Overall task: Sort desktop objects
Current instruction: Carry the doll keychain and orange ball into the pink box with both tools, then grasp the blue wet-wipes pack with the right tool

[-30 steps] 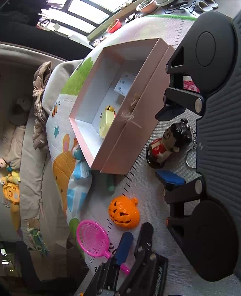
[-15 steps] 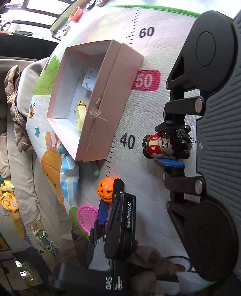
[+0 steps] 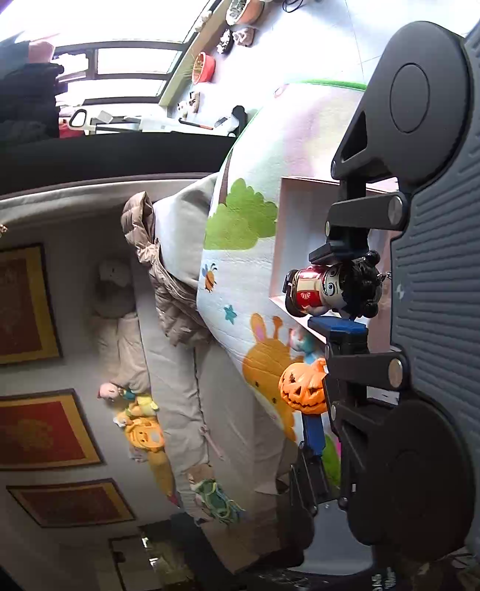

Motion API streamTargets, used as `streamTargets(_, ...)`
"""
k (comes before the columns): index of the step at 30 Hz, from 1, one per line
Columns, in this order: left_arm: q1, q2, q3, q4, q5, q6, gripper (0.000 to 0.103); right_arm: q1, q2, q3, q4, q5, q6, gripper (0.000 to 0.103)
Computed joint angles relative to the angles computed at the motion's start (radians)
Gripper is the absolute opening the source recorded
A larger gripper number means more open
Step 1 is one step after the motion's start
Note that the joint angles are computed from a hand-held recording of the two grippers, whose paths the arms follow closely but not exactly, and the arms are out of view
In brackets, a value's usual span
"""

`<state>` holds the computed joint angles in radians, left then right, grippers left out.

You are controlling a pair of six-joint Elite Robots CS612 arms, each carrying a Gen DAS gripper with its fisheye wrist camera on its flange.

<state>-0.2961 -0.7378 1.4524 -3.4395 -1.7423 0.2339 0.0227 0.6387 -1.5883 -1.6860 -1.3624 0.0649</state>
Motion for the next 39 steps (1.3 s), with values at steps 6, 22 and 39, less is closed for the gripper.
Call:
streamTargets(6, -0.007, 0.033, -0.054, 0.042, 0.046, -0.027, 0.088, 0.000, -0.060, 0.151, -0.064, -0.089, 0.083, 0.051)
streamTargets(22, 0.061, -0.019, 0.113, 0.159, 0.213, -0.153, 0.102, 0.059, -0.083, 0.239, -0.027, -0.118, -0.029, 0.075)
streamTargets(39, 0.103, -0.031, 0.163, 0.156, 0.187, -0.224, 0.103, 0.159, -0.398, 0.947, -0.124, -0.020, -0.080, 0.080)
